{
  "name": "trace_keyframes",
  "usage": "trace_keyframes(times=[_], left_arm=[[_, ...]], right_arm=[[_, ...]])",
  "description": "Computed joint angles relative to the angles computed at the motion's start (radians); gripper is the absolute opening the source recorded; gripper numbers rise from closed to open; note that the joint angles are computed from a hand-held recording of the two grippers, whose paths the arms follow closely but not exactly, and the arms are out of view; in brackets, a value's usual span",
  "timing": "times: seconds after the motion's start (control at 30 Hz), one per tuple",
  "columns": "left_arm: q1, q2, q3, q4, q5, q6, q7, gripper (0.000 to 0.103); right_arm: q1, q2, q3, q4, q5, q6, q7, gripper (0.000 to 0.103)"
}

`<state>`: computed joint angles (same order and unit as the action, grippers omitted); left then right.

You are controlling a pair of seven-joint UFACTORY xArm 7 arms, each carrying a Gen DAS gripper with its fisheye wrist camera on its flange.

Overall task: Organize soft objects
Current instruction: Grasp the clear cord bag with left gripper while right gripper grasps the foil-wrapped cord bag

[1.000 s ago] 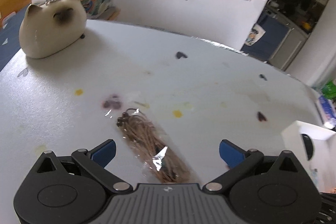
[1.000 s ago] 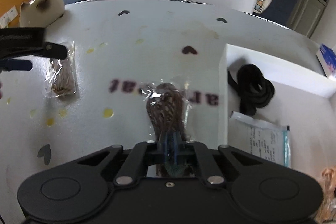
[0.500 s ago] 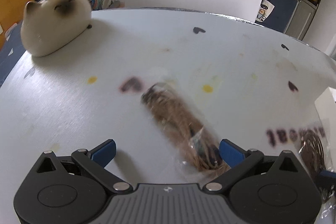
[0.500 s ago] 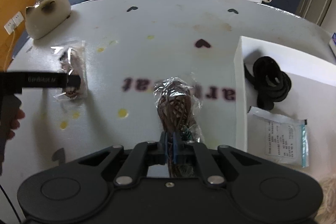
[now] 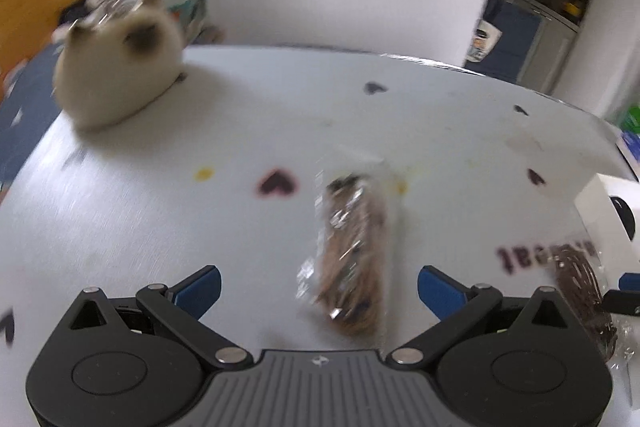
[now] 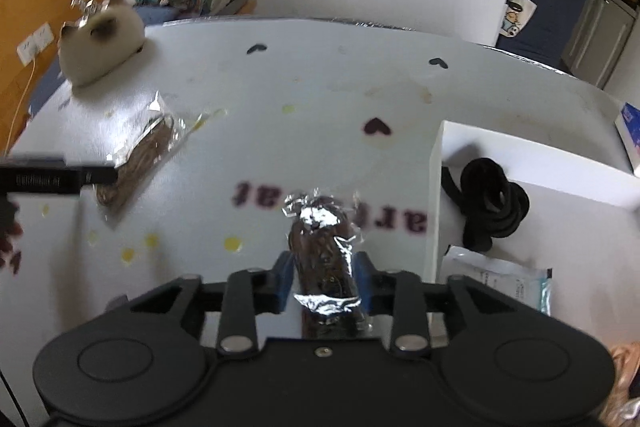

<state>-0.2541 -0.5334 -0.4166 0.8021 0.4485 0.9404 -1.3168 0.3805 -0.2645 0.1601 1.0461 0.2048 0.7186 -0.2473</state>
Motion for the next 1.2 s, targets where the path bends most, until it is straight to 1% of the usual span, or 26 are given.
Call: trace_keyframes(times=[0.07,0.13,0.17,0.3,0.4,0.5,0.57,0.67,0.73,0.8,0.87,1.03,1.07,1.17,1.2], left_arm=[[0.004,0.034,0.003,0.026,0.028,-0.02,0.038,0.1],[0.001,0.07,0.011,0.051,0.049,-0.044,0.085,0.098],[-0.001,0.087,0.015,0.063,0.056,-0.049,0.107,0.098],[-0.01,0.172,0.025,0.129,0.082,-0.022,0.169,0.096],[-0.023,0.193,0.048,0.134,0.085,-0.02,0.179,0.094],[-0.032,0.197,0.065,0.127,0.085,-0.022,0.181,0.094],[-0.038,0.188,0.074,0.114,0.077,-0.028,0.181,0.094],[-0.039,0.186,0.082,0.106,0.068,-0.044,0.184,0.092],[-0.039,0.189,0.085,0.102,0.061,-0.056,0.187,0.089],[-0.039,0.191,0.09,0.098,0.049,-0.066,0.19,0.088],[-0.038,0.187,0.093,0.091,0.041,-0.076,0.188,0.088],[-0.03,0.175,0.095,0.074,0.022,-0.105,0.182,0.083],[-0.028,0.175,0.094,0.074,0.022,-0.105,0.182,0.082],[-0.021,0.172,0.088,0.074,0.026,-0.104,0.172,0.069],[-0.02,0.168,0.088,0.072,0.026,-0.106,0.169,0.067]], right_arm=[[0.004,0.003,-0.002,0.0,-0.005,0.008,-0.024,0.044],[0.007,0.005,-0.002,-0.001,-0.004,0.018,-0.043,0.044],[0.006,0.007,0.002,-0.002,-0.011,0.019,-0.044,0.047],[0.003,0.012,0.017,-0.009,-0.053,0.01,-0.036,0.052],[0.004,0.017,0.02,-0.012,-0.065,0.008,-0.035,0.055],[-0.001,0.019,0.03,-0.019,-0.103,-0.006,-0.015,0.055],[-0.007,0.022,0.033,-0.019,-0.123,-0.02,0.01,0.052],[-0.008,0.032,0.032,-0.011,-0.142,-0.022,0.016,0.053],[-0.005,0.043,0.028,-0.003,-0.138,-0.009,0.007,0.053],[0.001,0.048,0.024,0.001,-0.124,0.004,-0.006,0.054],[0.005,0.048,0.026,-0.001,-0.121,0.01,-0.015,0.056],[0.011,0.042,0.027,-0.011,-0.105,0.03,-0.027,0.054],[0.011,0.04,0.027,-0.013,-0.104,0.03,-0.027,0.053],[0.013,0.035,0.022,-0.015,-0.087,0.036,-0.031,0.049],[0.013,0.032,0.022,-0.018,-0.086,0.035,-0.033,0.047]])
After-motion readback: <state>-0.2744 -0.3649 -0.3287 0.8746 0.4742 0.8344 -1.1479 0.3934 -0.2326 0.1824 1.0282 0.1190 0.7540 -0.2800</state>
